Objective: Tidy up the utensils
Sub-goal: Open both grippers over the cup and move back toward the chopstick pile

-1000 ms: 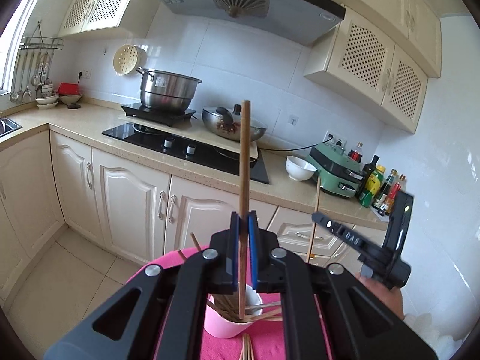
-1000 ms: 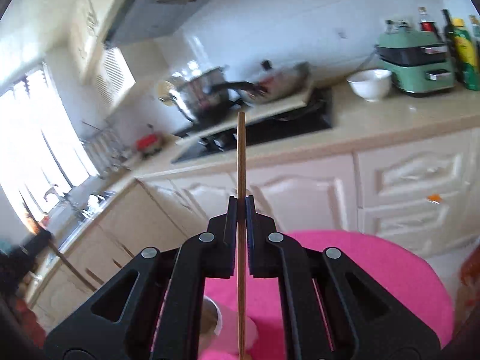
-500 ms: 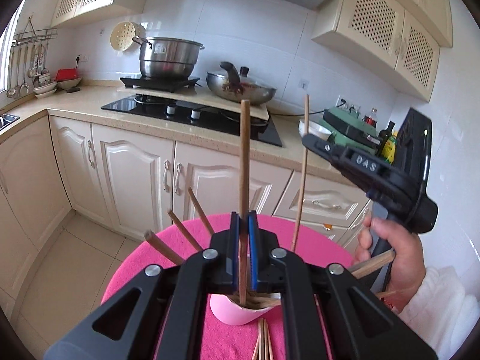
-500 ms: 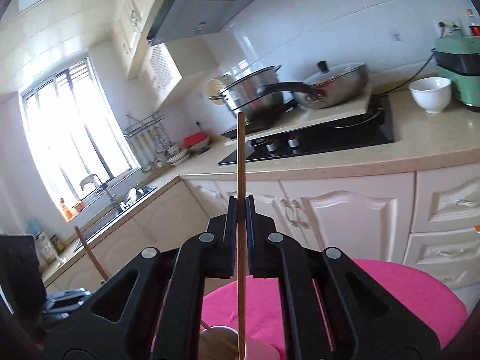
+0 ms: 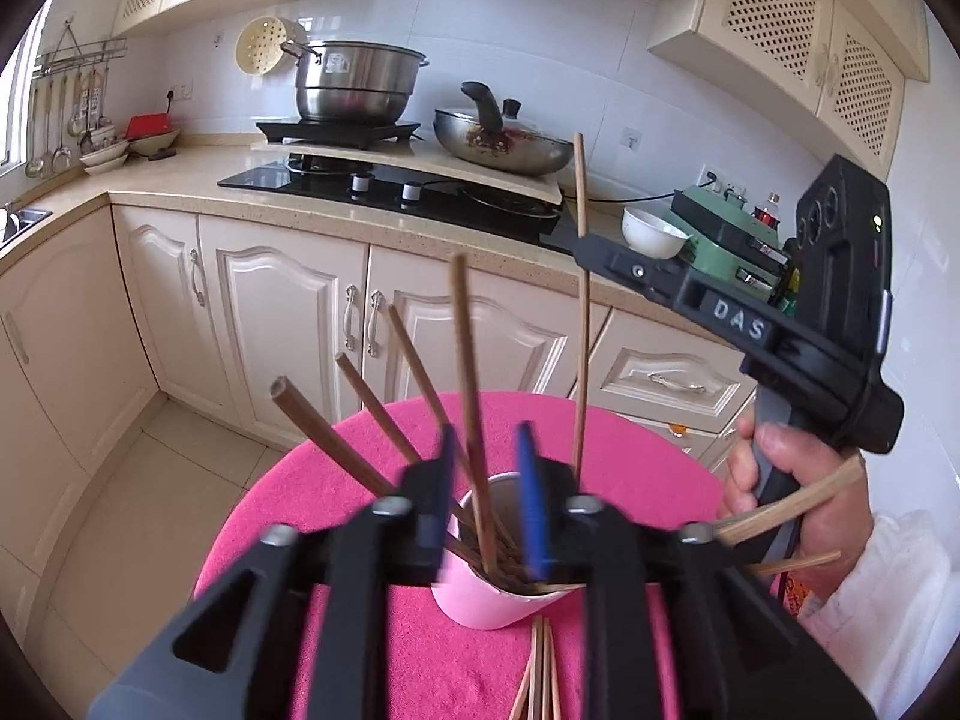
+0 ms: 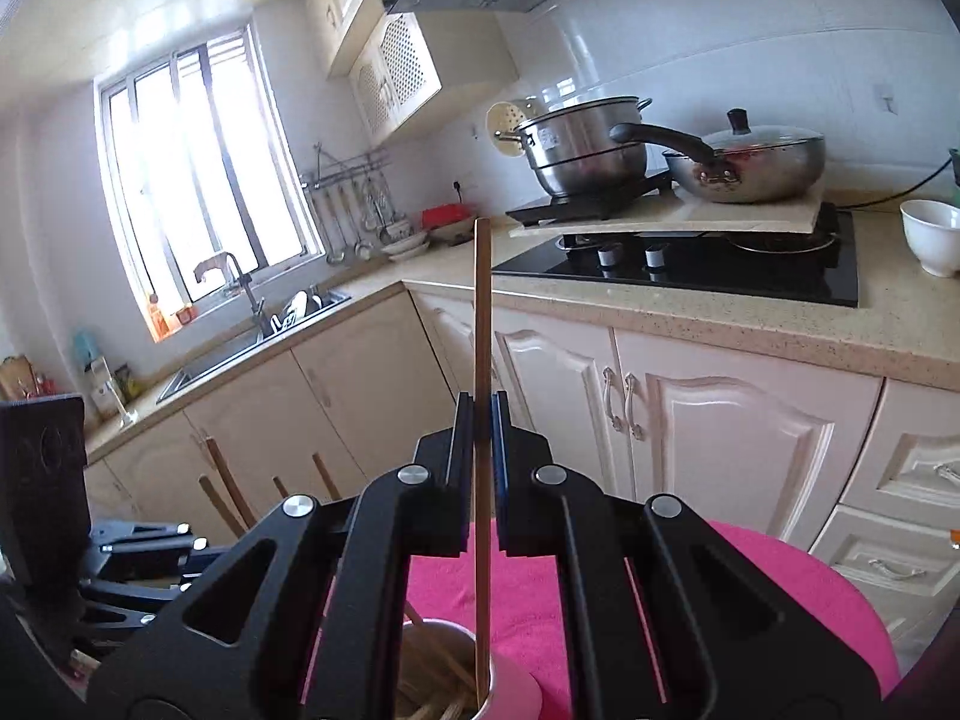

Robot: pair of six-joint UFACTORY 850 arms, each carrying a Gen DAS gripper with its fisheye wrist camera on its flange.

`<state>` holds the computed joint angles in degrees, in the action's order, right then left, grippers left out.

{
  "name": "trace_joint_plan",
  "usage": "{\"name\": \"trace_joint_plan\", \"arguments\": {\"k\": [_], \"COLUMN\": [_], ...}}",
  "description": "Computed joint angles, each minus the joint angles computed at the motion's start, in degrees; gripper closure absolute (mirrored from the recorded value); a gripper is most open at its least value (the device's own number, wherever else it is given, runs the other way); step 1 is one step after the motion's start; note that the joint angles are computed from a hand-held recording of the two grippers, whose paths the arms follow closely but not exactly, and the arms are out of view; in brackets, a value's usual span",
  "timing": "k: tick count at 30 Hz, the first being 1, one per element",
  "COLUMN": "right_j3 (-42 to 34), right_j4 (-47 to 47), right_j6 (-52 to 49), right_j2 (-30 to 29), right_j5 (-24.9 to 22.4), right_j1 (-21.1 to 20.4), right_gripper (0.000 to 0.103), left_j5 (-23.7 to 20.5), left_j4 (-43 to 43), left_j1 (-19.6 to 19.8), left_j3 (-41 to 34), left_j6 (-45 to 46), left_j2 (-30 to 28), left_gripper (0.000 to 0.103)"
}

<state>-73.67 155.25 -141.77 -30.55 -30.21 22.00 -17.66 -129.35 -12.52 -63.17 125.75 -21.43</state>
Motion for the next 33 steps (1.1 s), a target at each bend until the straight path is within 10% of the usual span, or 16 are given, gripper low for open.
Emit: {"name": "trace_joint_plan", "arguments": {"k": [23,28,33], "right_j3": [6.0,8.4,10.6], "right_j4": [-5.7,0.5,6.1], "right_j6": [6.0,2.7,-1.4], "right_j2": [4.4,6.2,8.4], "right_j5": [7.7,6.8,5.9], "right_j1": [1.9,2.1,2.7], "right_gripper": [0.095,0.05,0.05], "left_j5": [6.8,7.4,7.8], "left_j4": [6.5,3.9,-4.0], "left_j1": [0.0,0.0,-0.1], "left_j3": [-1.2,-0.4,1.0], "left_j6": [-4.5,-0.4,8.6], "left_j2": [1.7,2.8,4.5], "left_gripper": [0.067,0.064,0.063]}}
